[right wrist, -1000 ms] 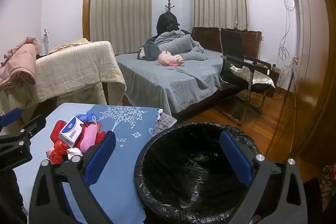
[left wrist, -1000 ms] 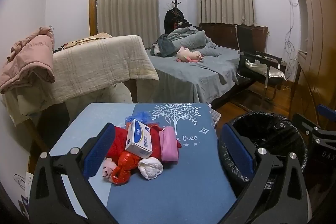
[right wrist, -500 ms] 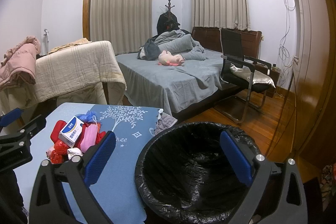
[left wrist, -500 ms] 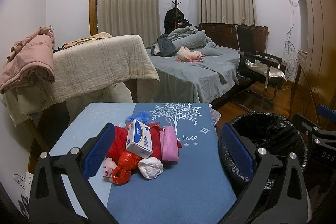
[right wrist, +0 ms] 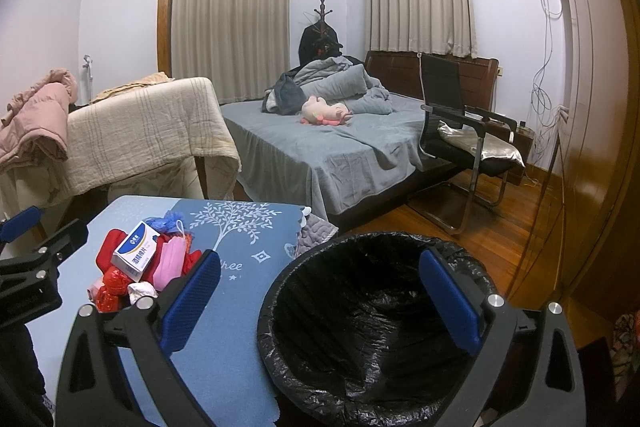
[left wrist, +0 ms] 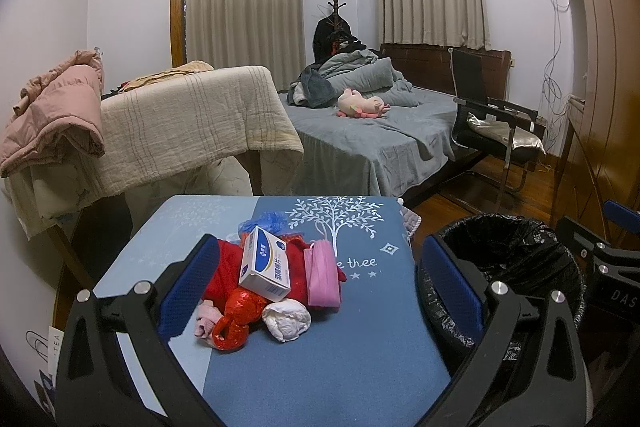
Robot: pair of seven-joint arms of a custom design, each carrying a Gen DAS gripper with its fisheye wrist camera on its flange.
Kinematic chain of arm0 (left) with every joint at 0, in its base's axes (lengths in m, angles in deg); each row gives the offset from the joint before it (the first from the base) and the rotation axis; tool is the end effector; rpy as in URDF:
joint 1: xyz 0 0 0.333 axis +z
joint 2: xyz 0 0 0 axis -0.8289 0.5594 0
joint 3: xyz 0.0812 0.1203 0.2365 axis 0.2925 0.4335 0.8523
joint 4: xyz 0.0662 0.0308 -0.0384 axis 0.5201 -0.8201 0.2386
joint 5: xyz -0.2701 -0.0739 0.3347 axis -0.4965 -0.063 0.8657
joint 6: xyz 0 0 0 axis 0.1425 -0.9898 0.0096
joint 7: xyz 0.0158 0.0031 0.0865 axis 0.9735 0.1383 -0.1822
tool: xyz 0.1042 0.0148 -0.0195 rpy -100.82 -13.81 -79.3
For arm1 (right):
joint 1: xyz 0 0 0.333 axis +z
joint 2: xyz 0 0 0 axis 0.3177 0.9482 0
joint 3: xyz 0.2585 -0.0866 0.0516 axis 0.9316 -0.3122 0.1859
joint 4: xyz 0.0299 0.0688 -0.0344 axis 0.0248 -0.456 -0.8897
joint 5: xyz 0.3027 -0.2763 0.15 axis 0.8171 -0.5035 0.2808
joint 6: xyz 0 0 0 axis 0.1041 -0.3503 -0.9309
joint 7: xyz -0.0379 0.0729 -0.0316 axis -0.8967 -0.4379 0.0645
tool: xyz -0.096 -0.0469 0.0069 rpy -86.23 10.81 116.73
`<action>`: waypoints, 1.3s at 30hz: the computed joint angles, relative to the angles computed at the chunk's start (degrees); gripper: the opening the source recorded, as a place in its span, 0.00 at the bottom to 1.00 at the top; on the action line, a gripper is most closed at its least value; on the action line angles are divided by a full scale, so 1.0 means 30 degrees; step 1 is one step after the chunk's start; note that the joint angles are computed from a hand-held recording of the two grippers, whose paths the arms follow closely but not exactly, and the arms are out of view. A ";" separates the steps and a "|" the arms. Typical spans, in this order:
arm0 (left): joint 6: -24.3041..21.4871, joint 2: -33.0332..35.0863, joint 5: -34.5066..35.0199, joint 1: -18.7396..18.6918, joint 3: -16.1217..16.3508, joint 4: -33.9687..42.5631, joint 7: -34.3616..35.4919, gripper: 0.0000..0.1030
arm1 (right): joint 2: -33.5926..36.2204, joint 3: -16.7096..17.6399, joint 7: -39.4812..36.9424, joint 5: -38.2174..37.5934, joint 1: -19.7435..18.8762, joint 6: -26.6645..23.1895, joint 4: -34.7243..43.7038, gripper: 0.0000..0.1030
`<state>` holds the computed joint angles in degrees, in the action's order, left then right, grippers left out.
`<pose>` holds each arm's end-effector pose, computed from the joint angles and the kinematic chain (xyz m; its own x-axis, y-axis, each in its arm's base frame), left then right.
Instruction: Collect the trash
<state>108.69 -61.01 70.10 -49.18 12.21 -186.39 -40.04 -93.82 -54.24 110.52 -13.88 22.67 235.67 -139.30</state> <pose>0.5014 -0.1185 0.6027 0.2178 -0.9751 -0.0416 -0.4256 -0.0565 -0.9032 0.5525 0.1626 0.5765 0.2103 -0.9775 -0.0175 -0.4277 -0.0759 -0.9008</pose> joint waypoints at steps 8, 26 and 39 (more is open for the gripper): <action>-0.0025 0.0012 -0.0006 -0.0049 0.0033 0.0013 0.0011 0.95 | -0.0104 -0.0078 -0.0049 0.0025 0.0085 -0.0137 -0.0012 0.94; 0.0009 0.0023 -0.0023 -0.0049 0.0055 -0.0005 -0.0006 0.95 | -0.0068 -0.0082 -0.0068 0.0064 0.0101 -0.0164 0.0037 0.94; 0.0152 -0.0144 -0.0178 -0.0028 0.0227 -0.0211 0.0136 0.95 | 0.0139 0.0002 0.0077 -0.0026 0.0158 -0.0076 0.0121 0.94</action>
